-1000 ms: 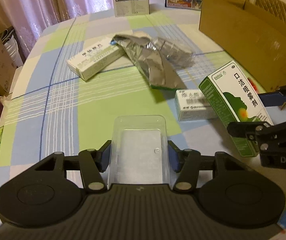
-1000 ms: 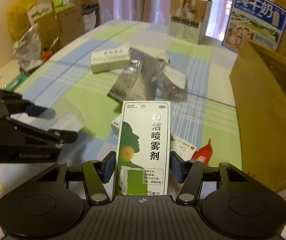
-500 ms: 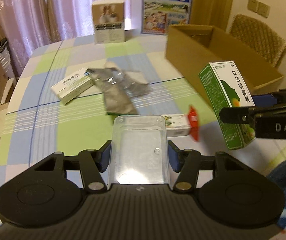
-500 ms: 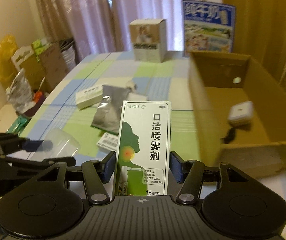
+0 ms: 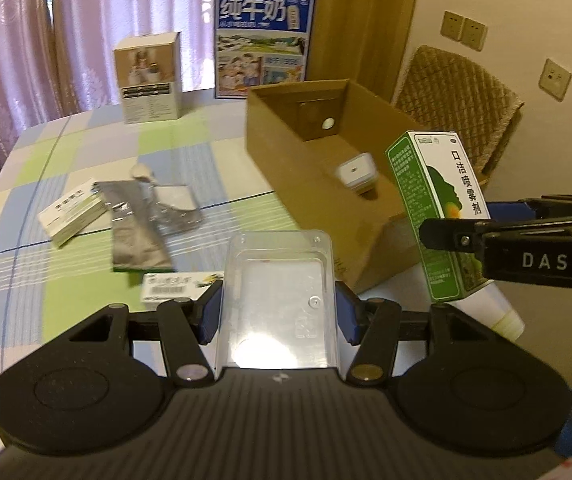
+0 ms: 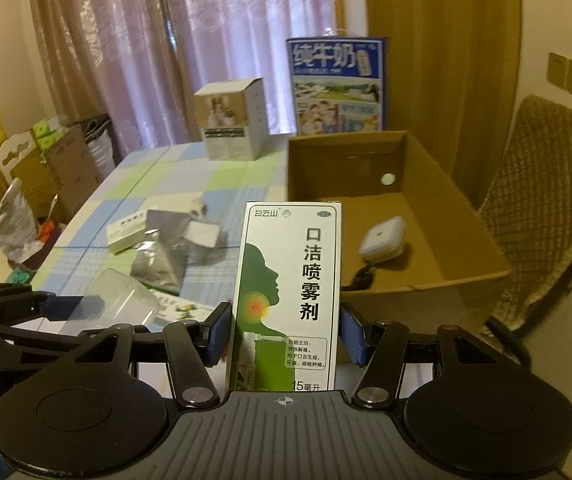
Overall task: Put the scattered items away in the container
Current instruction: 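Carry the spray box and clear tray over the cardboard box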
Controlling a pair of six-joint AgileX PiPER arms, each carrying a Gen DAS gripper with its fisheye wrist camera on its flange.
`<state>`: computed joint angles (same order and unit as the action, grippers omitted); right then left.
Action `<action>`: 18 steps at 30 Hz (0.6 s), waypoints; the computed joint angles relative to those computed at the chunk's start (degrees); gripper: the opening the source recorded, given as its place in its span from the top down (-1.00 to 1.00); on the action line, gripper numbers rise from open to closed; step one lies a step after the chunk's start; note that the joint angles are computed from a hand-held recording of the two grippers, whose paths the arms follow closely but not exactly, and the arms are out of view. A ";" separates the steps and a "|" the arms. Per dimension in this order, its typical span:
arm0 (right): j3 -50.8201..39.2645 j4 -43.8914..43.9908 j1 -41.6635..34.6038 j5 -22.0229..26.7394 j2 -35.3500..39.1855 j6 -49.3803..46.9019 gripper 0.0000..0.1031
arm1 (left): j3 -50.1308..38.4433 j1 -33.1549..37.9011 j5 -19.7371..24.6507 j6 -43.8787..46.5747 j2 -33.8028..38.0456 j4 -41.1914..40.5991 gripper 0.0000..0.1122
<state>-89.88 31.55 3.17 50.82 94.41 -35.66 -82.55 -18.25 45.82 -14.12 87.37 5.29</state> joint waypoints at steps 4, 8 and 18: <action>-2.36 0.98 -3.07 1.72 1.44 -1.00 -0.05 | -3.95 -2.85 1.25 -1.89 2.87 1.61 0.08; -5.16 2.33 -6.07 3.67 3.07 -2.75 -0.05 | -8.22 -4.83 2.72 -2.28 5.96 2.31 0.08; -18.09 2.91 -10.70 8.65 11.76 -2.68 -0.05 | -23.81 -7.61 6.18 -1.53 16.57 2.53 0.08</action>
